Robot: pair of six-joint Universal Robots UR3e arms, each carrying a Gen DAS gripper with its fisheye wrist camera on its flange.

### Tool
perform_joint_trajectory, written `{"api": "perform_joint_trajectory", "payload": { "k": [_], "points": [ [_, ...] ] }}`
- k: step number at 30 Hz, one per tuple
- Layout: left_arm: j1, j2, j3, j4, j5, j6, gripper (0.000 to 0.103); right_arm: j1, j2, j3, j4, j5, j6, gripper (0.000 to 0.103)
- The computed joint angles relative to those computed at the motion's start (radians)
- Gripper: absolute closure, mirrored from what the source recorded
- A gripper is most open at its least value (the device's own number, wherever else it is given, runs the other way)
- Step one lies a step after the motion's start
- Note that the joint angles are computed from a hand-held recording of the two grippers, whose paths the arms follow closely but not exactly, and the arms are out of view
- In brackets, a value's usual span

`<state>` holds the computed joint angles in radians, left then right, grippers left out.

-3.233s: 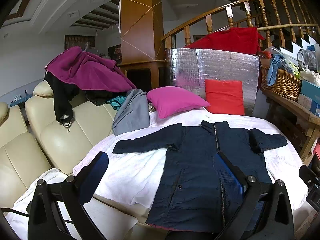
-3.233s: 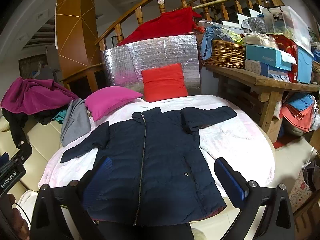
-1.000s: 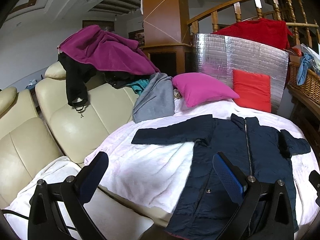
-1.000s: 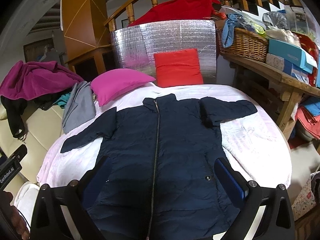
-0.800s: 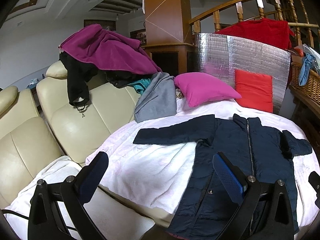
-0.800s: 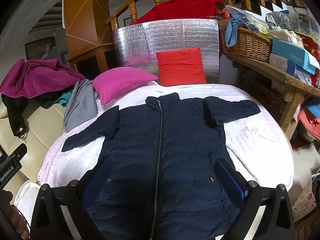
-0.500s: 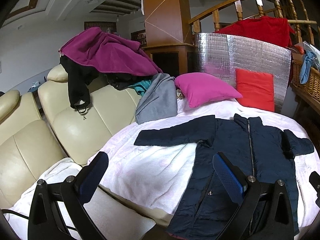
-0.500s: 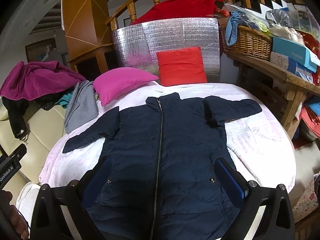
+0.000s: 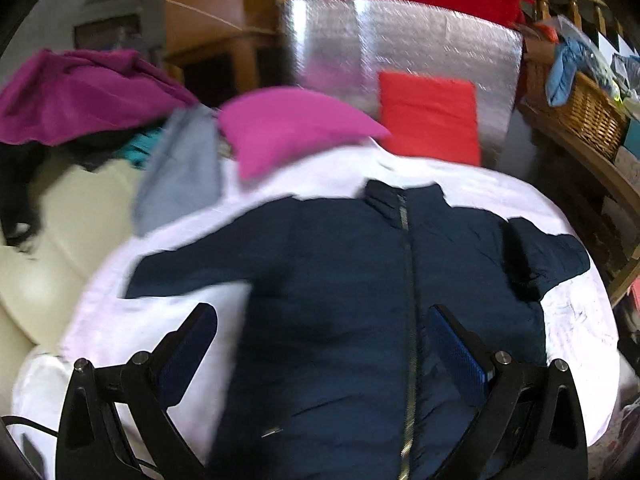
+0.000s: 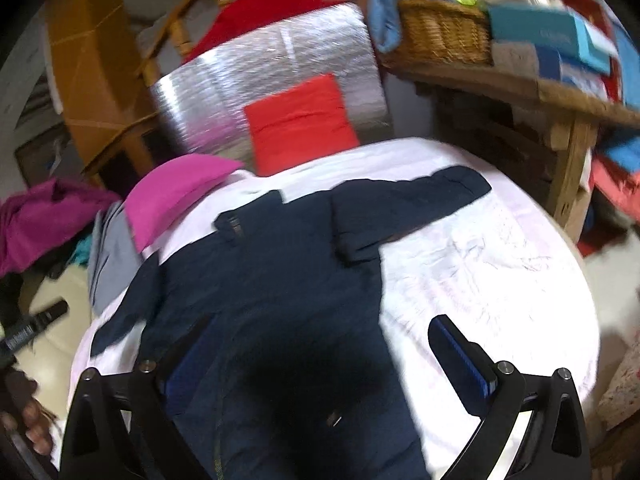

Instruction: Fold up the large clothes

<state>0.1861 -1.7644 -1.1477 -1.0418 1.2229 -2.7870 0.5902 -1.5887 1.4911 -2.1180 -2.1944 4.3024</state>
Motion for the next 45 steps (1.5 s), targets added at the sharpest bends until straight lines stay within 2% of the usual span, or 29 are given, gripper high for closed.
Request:
{"api": "perform_joint_trajectory", "payload": {
  "k": [1, 2, 4, 5, 8, 12, 15, 17, 21, 22, 23, 24, 25, 26, 28, 29, 34, 37, 41, 42, 45],
  "points": [
    [-0.027, -0.047, 0.029, -0.001, 0.004, -0.015, 0.0, -0.082, -0.061, 0.105, -0.088, 0.066, -0.043, 0.0],
    [-0.06, -0.112, 0.082, -0.013, 0.016, -0.037, 0.0, -0.18, -0.128, 0.209, -0.181, 0.173, -0.112, 0.0],
    [-0.109, -0.223, 0.16, -0.016, 0.036, -0.082, 0.0, -0.389, -0.228, 0.407, -0.35, 0.352, -0.177, 0.0],
    [-0.129, -0.27, 0.185, 0.001, 0.048, -0.099, 0.0, -0.494, -0.245, 0.496, -0.447, 0.423, -0.185, 0.0],
    [-0.164, -0.418, 0.311, 0.004, 0.093, -0.123, 0.0, -0.808, -0.273, 0.658, -0.6, 0.711, -0.252, 0.0],
    [-0.188, -0.516, 0.331, 0.09, 0.166, -0.119, 0.0, -1.058, -0.144, 0.756, -0.797, 0.937, -0.23, 0.003],
    [-0.204, -0.609, 0.464, 0.013, 0.223, -0.085, 0.0, -1.15, 0.006, 0.776, -0.96, 1.005, -0.177, 0.007],
    [-0.201, -0.628, 0.488, 0.023, 0.234, -0.072, 0.0, -1.183, 0.106, 0.777, -1.064, 1.019, -0.124, 0.013],
    [-0.198, -0.656, 0.503, 0.094, 0.274, -0.033, 0.0, -1.223, 0.254, 0.748, -1.24, 1.046, -0.062, 0.015],
    [-0.194, -0.673, 0.526, 0.095, 0.278, -0.027, 0.0, -1.217, 0.27, 0.733, -1.253, 1.034, -0.054, 0.019],
    [-0.19, -0.686, 0.541, 0.1, 0.283, -0.026, 0.0, -1.209, 0.299, 0.709, -1.268, 1.021, -0.042, 0.032],
    [-0.188, -0.71, 0.581, 0.088, 0.29, -0.029, 0.0, -1.203, 0.321, 0.68, -1.254, 1.021, -0.036, 0.04],
    [-0.186, -0.715, 0.59, 0.087, 0.294, -0.034, 0.0, -1.189, 0.344, 0.618, -1.201, 1.014, -0.028, 0.059],
    [-0.181, -0.742, 0.637, 0.07, 0.297, -0.039, 0.0, -1.178, 0.365, 0.592, -1.184, 1.009, -0.026, 0.07],
    [-0.168, -0.767, 0.691, 0.046, 0.291, -0.054, 0.0, -1.14, 0.366, 0.551, -1.149, 0.95, -0.019, 0.075],
    [-0.163, -0.788, 0.737, 0.027, 0.29, -0.065, 0.0, -1.114, 0.358, 0.514, -1.116, 0.918, -0.032, 0.082],
    [-0.141, -0.772, 0.746, 0.027, 0.275, -0.092, 0.0, -0.94, 0.292, 0.327, -0.958, 0.75, -0.112, 0.084],
    [-0.135, -0.782, 0.778, 0.028, 0.286, -0.096, 0.0, -0.785, 0.313, 0.112, -0.802, 0.655, -0.186, 0.084],
    [-0.094, -0.803, 0.865, -0.06, 0.252, -0.115, 0.0, -0.572, 0.504, -0.292, -0.623, 0.586, -0.219, 0.084],
    [-0.079, -0.814, 0.897, -0.088, 0.243, -0.122, 0.0, -0.521, 0.577, -0.397, -0.598, 0.598, -0.235, 0.084],
    [-0.048, -0.891, 1.065, -0.181, 0.242, -0.143, 0.0, -0.42, 0.781, -0.711, -0.451, 0.584, -0.231, 0.083]
  ]
}}
